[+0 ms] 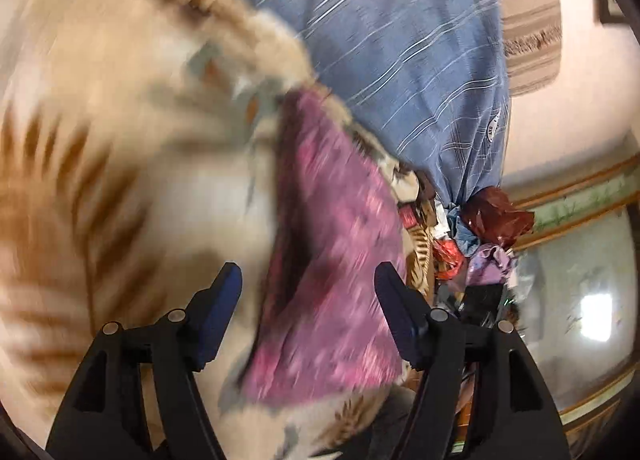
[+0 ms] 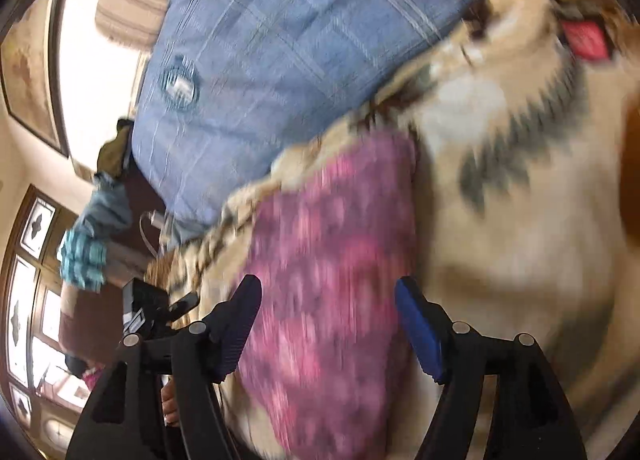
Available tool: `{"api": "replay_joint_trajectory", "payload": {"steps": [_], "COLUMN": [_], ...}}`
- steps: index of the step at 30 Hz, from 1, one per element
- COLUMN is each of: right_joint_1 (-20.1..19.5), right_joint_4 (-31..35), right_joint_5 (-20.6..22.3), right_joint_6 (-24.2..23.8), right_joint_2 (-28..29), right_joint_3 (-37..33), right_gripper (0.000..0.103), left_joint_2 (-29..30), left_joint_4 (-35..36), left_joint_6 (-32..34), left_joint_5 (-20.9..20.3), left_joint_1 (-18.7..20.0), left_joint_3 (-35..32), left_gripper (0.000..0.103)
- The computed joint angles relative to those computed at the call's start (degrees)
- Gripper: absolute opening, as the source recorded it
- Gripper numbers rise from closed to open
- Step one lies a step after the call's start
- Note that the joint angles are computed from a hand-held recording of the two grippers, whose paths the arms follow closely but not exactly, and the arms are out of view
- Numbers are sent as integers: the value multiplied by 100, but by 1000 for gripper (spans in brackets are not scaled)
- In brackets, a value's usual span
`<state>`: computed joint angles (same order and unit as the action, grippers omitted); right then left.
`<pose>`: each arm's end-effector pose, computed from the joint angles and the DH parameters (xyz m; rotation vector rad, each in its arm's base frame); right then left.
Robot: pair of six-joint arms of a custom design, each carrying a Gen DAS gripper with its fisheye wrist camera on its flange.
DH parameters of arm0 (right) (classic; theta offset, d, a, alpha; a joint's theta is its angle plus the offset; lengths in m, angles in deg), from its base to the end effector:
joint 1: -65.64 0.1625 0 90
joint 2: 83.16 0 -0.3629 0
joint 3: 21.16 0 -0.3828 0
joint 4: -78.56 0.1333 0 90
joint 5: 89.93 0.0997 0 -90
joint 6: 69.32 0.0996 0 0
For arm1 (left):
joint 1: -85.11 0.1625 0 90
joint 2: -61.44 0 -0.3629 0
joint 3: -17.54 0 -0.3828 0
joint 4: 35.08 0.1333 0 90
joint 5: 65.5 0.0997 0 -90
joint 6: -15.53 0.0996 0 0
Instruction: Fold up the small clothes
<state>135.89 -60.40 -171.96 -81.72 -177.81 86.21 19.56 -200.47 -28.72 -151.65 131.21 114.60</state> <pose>-0.0247 -0.5040 0.4193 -0.1214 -2.9350 0.9801 -0.3267 -0.5414 0.0317 0.0263 -2.9115 0.4409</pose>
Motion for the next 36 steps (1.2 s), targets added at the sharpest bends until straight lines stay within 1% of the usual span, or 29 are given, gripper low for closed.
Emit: {"api": "replay_joint_trajectory", "payload": {"steps": [2,3,4,5,6,7,8,9,10,13,14,15,16,17,18,19,20,22,23,24,25,27,28,29,31,32,33,34,36], "right_joint_1": [-130,-185,-281,-384,-426,-424,-357,-313,-300,-355,-453,-526,-592,-594,-546,-538,-564,-476,-385,-342,-319,-270,-268,-350,-484,-458,-414,-380,-379], "right_joint_4": [-173,-177,-117,-69,-58,-24,28,19,56,72,65,57,29,-3,-24,-3,64,97,10,-58,-70,-208,-210,-117,-43,-13,-40,-80,-115], "right_joint_5": [-101,-116,-28,103,148,122,-69,-199,-240,-231,-110,7,110,101,15,36,140,164,171,142,57,-408,-676,-772,-559,-556,-602,-702,-864], "right_joint_6": [-98,-116,-87,-4,35,38,-20,3,18,67,99,89,64,11,-39,-42,-2,10,-105,-117,-71,-29,50,170,177,175,114,71,42], "right_joint_2": [-352,-444,-509,-530,-526,-499,-427,-394,-406,-598,-733,-809,-890,-931,-917,-898,-909,-1038,-1244,-1360,-1503,-1482,-1360,-1248,-1298,-1378,-1487,-1525,-1473], "right_joint_3": [572,707,822,887,902,898,846,837,844,1021,1154,1244,1347,1410,1410,1391,1368,1369,1447,1503,1564,1650,1645,1629,1637,1630,1660,1694,1734], "right_gripper": [72,72,72,72,72,69,67,62,58,56,56,56,54,45,25,20,16,15,15,15,15,15,16,17,18,18,19,20,23], "left_joint_2": [-24,3,27,35,48,85,126,135,152,155,155,166,172,146,157,115,72,-133,-283,-345,-337,-96,85,135,-42,-111,-171,-184,-205], "left_joint_4": [-155,-108,-20,246,391,498,504,437,406,188,95,-57,-24,161,462,630,715,423,270,353,549,1425,1659,1654,1044,854,636,591,447], "left_joint_6": [-279,-272,-177,-20,85,201,201,197,194,156,127,124,108,44,16,9,-100,-93,-98,-107,-75,24,24,-35,-126,-153,-168,-180,-243], "left_joint_5": [7,27,158,293,306,276,234,183,118,134,177,319,437,679,903,887,714,801,908,916,871,1010,1058,992,848,847,816,794,700], "left_joint_1": [-17,-47,-125,-209,-246,-283,-312,-337,-358,-491,-529,-596,-639,-722,-796,-798,-782,-920,-1045,-1093,-1116,-1133,-1096,-1033,-961,-955,-938,-926,-871], "left_joint_3": [275,285,231,125,71,30,31,92,120,321,395,483,481,478,387,380,343,513,623,639,593,282,192,192,486,601,737,794,976], "left_gripper": [68,68,68,68,68,67,66,59,57,56,56,56,46,36,21,14,13,13,13,13,13,13,13,13,14,14,15,15,16]}}
